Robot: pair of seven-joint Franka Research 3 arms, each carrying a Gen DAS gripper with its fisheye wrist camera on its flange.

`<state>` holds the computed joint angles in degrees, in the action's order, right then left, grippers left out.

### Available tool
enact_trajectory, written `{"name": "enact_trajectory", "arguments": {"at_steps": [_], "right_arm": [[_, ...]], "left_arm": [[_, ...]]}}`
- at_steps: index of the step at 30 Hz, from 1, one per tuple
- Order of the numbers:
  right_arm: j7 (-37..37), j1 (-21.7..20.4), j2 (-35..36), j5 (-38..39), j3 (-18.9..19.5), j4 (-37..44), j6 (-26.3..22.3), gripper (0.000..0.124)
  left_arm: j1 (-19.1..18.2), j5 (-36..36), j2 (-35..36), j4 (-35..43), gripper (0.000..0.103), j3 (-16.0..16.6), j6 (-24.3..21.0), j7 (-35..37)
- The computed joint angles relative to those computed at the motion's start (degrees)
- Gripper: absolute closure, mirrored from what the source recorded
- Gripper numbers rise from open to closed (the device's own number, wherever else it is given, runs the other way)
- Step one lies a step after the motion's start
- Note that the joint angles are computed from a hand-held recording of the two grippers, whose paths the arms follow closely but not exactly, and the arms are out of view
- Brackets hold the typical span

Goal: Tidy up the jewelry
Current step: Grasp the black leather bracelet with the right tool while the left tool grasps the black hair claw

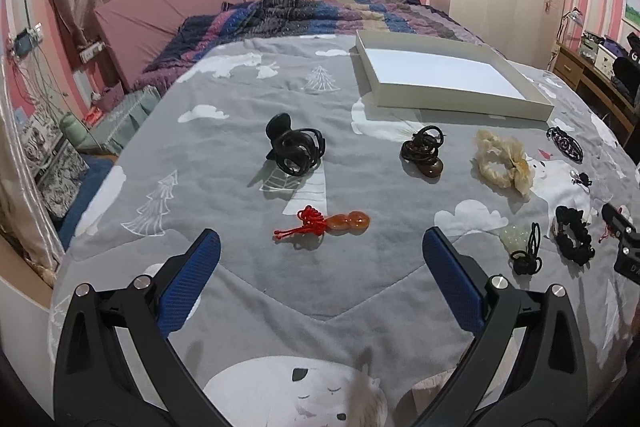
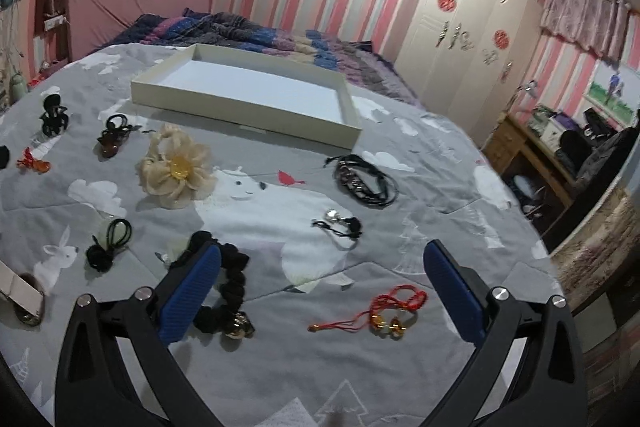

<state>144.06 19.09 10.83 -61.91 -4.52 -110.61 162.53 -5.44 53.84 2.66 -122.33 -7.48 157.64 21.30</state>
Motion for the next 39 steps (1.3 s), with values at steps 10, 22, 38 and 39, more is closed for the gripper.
{"name": "enact_trajectory", "arguments": {"at_steps": [10, 22, 38, 39], "right_arm": [[-22.7, -3.6, 4.3, 28.5, 2.7, 3.4, 2.3, 0.023], [-39.3, -2.9, 18.0, 47.7, 0.7, 27.5, -9.7, 0.023], [-38.9, -0.2, 29.4, 48.8, -5.1, 39.5, -14.3, 0.052], [-39.6, -0.8, 29.5, 49.6, -4.5, 39.7, -14.7, 0.054]], "left_arm": [[0.6, -10.7, 4.9, 5.2, 0.003, 0.8, -0.4, 9.2], [0.0, -18.9, 13.6, 20.6, 0.003, 1.2, -7.4, 23.1], [-1.4, -18.7, 19.8, 24.7, 0.003, 5.0, -9.7, 20.3], [-1.3, -18.8, 20.0, 24.9, 0.003, 5.0, -9.8, 20.4]]}}
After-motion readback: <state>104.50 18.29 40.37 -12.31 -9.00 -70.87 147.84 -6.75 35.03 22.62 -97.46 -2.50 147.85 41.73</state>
